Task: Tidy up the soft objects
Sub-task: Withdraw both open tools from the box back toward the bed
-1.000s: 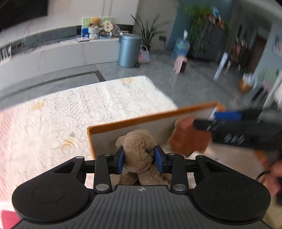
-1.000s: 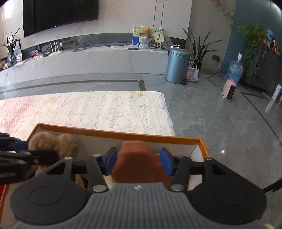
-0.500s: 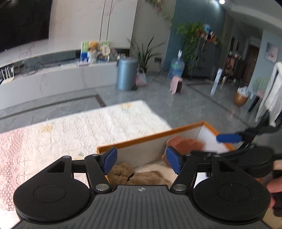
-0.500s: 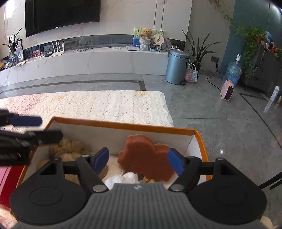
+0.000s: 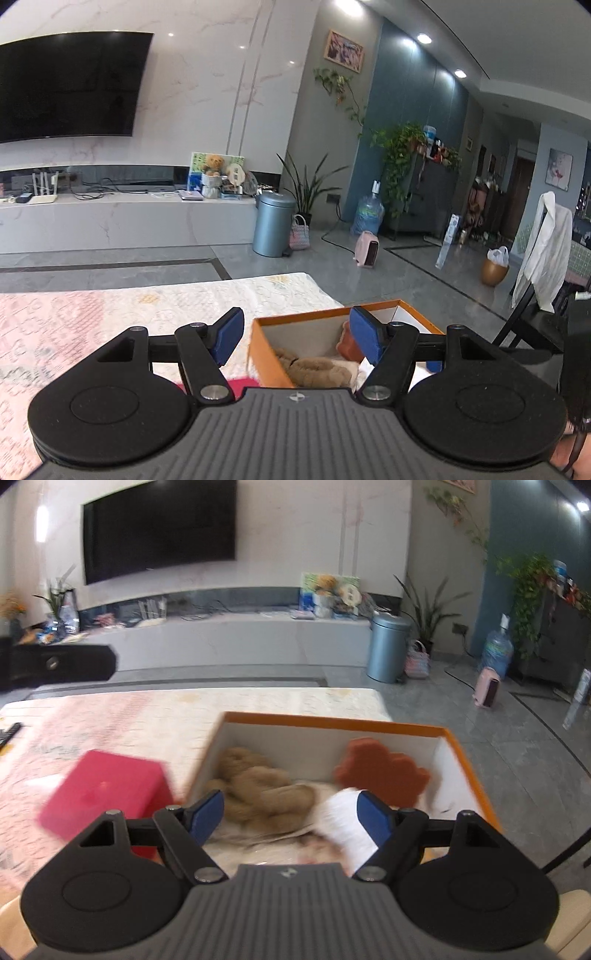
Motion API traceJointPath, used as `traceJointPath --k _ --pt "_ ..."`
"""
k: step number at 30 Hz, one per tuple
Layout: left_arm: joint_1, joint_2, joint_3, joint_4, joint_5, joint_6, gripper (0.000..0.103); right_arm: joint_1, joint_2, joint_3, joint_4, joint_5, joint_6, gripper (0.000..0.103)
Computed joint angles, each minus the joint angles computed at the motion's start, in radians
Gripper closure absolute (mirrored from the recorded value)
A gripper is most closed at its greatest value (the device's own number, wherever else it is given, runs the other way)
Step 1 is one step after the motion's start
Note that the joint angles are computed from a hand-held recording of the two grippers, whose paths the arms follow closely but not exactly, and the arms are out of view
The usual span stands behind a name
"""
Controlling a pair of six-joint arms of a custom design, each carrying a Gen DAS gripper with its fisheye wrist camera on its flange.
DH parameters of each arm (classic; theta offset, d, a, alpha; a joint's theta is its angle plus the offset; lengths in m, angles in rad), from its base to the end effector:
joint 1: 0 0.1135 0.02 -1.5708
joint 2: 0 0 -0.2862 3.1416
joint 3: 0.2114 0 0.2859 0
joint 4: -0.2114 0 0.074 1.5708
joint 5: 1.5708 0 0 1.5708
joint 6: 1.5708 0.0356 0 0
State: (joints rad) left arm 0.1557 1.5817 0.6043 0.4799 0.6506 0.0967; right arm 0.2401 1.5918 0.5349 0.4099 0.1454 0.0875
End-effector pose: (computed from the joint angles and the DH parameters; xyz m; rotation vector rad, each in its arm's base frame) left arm 0.3186 0.0282 0.1526 0.3347 1.9672 -0.5082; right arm 0.2954 0.0670 0.1199 -0.0885 2.2081 0.0206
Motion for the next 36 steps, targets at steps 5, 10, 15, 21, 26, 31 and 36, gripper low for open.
traceJointPath --k 5,10,15,21,26,31,36 --pt "0.099 -0.049 -0.057 -0.019 0.042 0.05 0.026 0.15 -0.016 -0.047 -0.007 0.059 0.103 0.025" --pt "0.196 -0.045 -0.059 -0.08 0.067 0.102 0.026 0.261 0.009 -0.048 -0.025 0.069 0.193 0.025" --pt "0.267 -0.01 -0.036 -0.116 0.086 0.109 0.027 0.348 0.043 -0.002 -0.061 0.09 0.198 0.025" --pt "0.347 0.028 -0.022 -0.131 0.118 0.145 0.027 0.427 0.075 0.064 -0.089 0.119 0.174 0.025" --pt "0.393 0.059 0.0 -0.146 0.138 0.174 0.027 0.475 0.117 0.133 -0.111 0.128 0.12 0.025" --pt "0.461 0.105 0.021 -0.162 0.169 0.243 0.027 0.507 0.187 0.23 -0.147 0.131 0.055 0.026" --pt "0.506 0.173 0.074 -0.197 0.18 0.293 0.027 0.515 0.256 0.326 -0.197 0.106 -0.026 0.034"
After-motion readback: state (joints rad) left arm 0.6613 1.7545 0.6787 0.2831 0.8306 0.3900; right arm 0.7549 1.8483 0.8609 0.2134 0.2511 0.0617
